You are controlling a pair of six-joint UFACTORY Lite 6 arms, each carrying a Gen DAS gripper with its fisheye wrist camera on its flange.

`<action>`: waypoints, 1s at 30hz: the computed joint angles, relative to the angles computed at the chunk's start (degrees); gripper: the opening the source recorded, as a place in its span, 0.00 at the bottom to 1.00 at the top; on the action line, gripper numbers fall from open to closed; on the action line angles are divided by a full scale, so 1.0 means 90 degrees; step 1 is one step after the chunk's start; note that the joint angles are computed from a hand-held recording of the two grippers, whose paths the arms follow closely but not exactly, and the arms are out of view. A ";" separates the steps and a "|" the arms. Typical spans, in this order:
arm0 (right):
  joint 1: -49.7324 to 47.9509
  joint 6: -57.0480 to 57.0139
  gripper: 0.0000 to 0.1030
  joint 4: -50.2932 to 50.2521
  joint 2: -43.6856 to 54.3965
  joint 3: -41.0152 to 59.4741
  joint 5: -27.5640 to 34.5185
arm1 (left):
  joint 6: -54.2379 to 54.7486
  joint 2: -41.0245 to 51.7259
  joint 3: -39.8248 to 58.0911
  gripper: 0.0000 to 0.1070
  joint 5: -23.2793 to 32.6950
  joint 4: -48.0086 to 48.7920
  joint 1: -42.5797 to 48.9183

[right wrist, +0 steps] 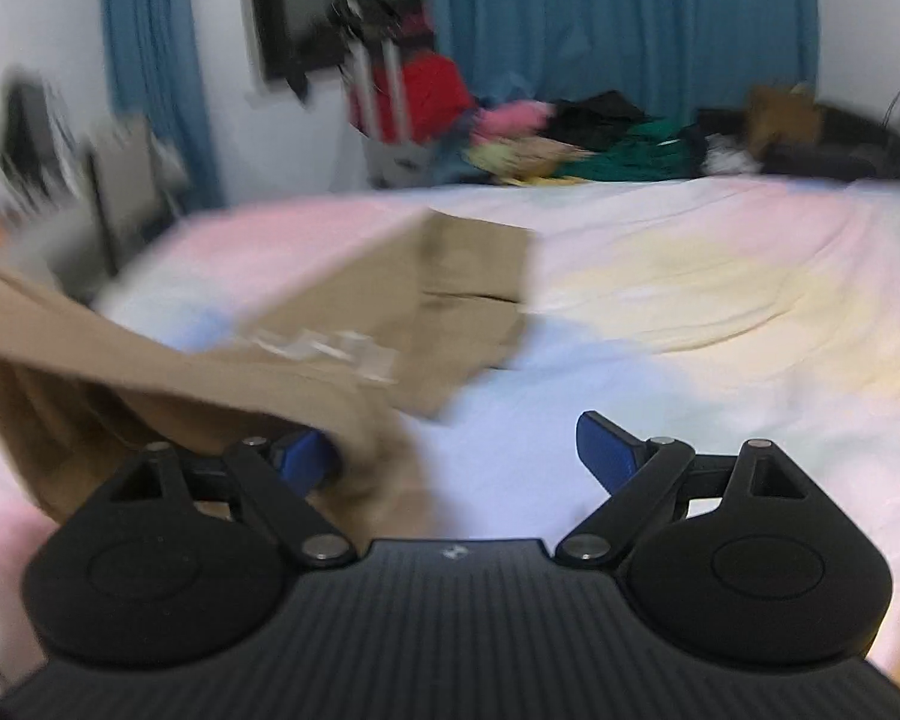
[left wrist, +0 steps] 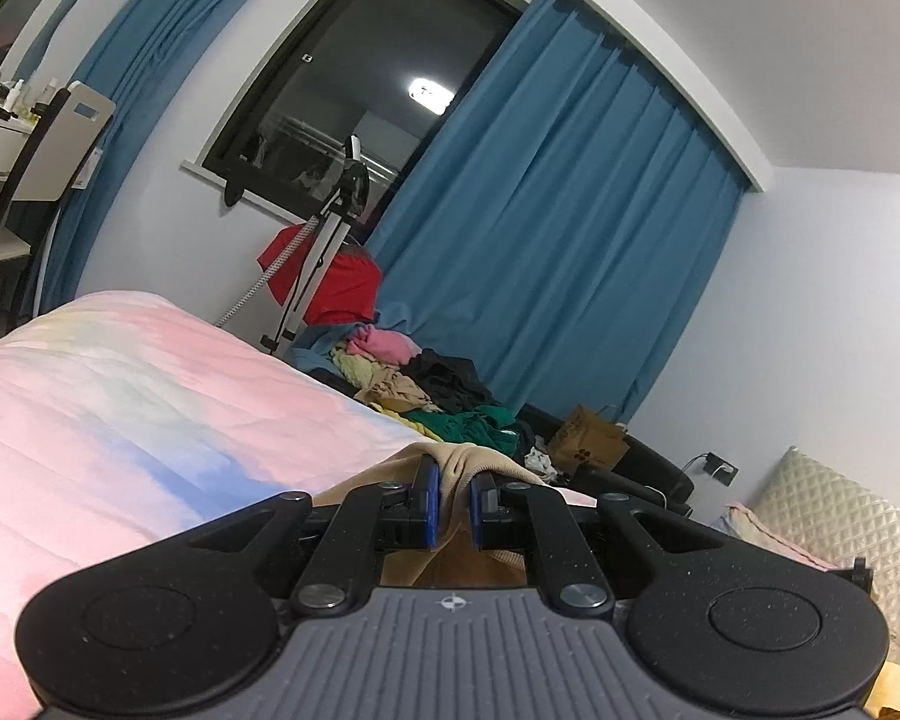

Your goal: Fold clothes

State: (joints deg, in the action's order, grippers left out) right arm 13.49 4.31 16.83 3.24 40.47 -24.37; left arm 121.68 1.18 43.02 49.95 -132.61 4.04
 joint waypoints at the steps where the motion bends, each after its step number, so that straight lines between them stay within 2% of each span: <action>1: 0.0111 0.0424 0.70 -0.0198 0.0233 0.0110 -0.0144 | -0.0078 0.0014 0.0035 0.10 -0.0021 0.0057 0.0040; 2: 0.0198 0.0582 0.60 -0.0232 0.0508 0.0317 -0.0146 | -0.0118 0.0015 0.0050 0.10 -0.0099 0.0079 0.0056; 5: 0.0415 -0.0119 0.13 0.0464 0.1096 0.0734 -0.0390 | -0.0193 0.0038 0.0120 0.10 -0.0467 0.0094 0.0072; 7: 0.0338 0.0248 0.13 0.0304 0.1026 0.0715 -0.0416 | -0.0320 0.0137 0.0249 0.10 -0.0858 0.0176 0.0070; 9: 0.0143 0.1214 0.12 -0.0517 0.0786 0.0498 -0.0516 | -0.0427 0.0301 0.0489 0.10 -0.1383 0.0307 0.0002; 12: -0.0171 0.2637 0.12 -0.2008 0.0419 0.0252 -0.0594 | 0.0281 0.0472 0.0830 0.10 -0.2297 -0.0073 -0.0295; 14: -0.0229 0.3301 0.12 -0.2749 0.0187 0.0123 -0.0540 | -0.0131 0.0619 0.1288 0.11 -0.2724 0.0733 -0.0306; 15: -0.0244 0.3462 0.12 -0.3004 0.0113 0.0104 -0.0467 | -0.0630 0.0703 0.1510 0.12 -0.2725 0.1399 -0.0254; 19: -0.0184 0.3488 0.12 -0.3327 -0.0217 -0.0015 -0.0101 | -0.2852 0.1149 0.2410 0.15 -0.1966 0.4065 0.0250; 21: -0.0339 0.4105 0.13 -0.3965 -0.0313 -0.0065 -0.0054 | -0.4184 0.1701 0.3108 0.15 -0.1036 0.5397 0.0713; 24: -0.0663 0.5364 0.13 -0.5074 -0.0242 -0.0070 -0.0226 | -0.6182 0.2893 0.4785 0.14 0.0603 0.7075 0.1290; 28: -0.0895 0.6204 0.13 -0.5721 0.0157 0.0131 -0.0444 | -0.7613 0.5207 0.7296 0.14 0.2939 0.7164 0.1829; 30: -0.0873 0.6217 0.13 -0.5700 0.0372 0.0301 -0.0377 | -0.8113 0.6142 0.8408 0.13 0.3392 0.7104 0.1914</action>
State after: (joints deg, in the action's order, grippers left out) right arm 5.64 60.26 -34.47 6.58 43.17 -27.76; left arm 48.66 56.46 118.69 80.47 -68.67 21.27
